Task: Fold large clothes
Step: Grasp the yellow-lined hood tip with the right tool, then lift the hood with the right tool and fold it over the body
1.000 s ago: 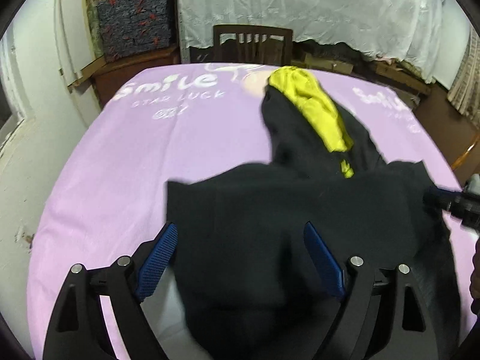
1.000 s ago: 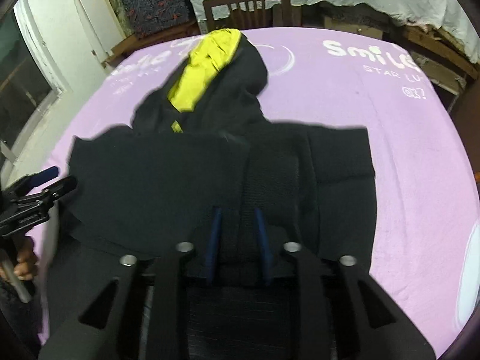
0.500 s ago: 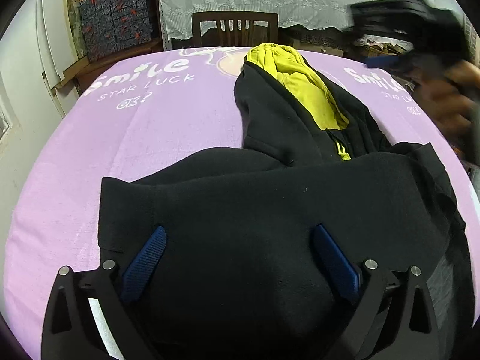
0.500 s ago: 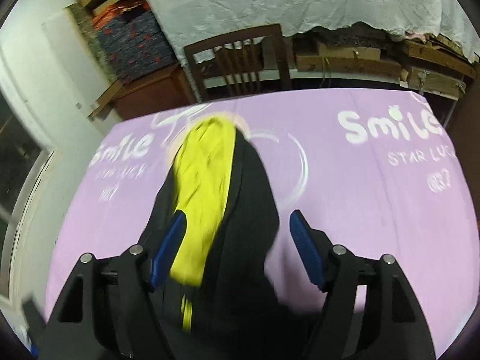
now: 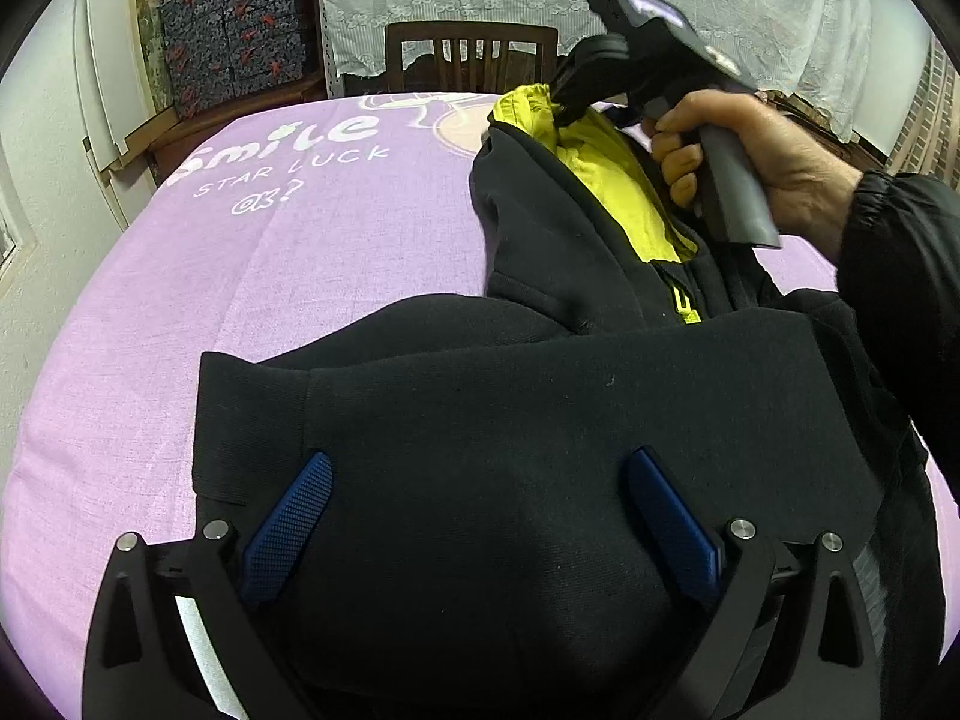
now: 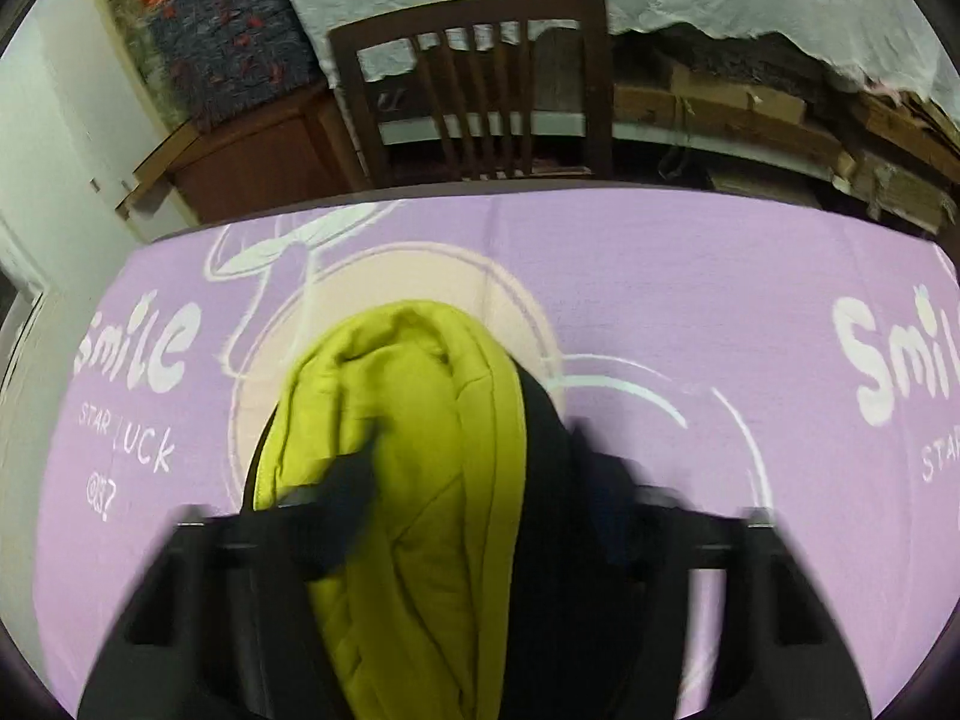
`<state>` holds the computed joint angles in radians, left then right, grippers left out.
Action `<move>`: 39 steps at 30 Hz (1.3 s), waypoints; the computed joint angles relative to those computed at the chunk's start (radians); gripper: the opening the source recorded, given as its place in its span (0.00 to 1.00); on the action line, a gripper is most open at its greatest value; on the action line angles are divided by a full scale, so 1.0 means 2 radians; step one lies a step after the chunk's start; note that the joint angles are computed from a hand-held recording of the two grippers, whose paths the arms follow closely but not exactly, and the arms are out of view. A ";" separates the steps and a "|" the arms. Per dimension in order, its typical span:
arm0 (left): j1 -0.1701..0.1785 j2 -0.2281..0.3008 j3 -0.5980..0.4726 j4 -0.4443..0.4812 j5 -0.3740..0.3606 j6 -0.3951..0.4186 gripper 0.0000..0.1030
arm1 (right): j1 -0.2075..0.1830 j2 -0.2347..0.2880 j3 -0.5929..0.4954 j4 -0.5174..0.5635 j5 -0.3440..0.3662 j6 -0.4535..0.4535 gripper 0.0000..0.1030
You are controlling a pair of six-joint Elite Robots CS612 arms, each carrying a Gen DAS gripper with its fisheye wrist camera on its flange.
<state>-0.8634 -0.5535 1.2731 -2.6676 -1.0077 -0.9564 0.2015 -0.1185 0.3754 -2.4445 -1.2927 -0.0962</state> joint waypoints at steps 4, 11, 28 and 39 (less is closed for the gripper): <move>0.000 0.000 0.000 -0.001 0.000 0.000 0.97 | -0.003 -0.050 0.092 -0.072 0.016 -0.010 0.15; 0.001 -0.002 0.006 -0.017 -0.003 0.001 0.97 | -0.015 -0.158 0.282 -0.227 0.053 -0.034 0.15; 0.003 -0.061 0.105 -0.282 -0.057 -0.025 0.96 | -0.045 -0.315 0.623 -0.467 0.098 -0.122 0.15; 0.035 -0.008 0.030 -0.355 -0.312 -0.102 0.96 | -0.050 -0.314 0.681 -0.530 0.091 -0.175 0.15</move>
<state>-0.7932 -0.5691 1.3327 -3.3777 -1.6321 -1.1614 0.1010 -0.7467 1.7366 -3.5045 -1.1109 -0.4457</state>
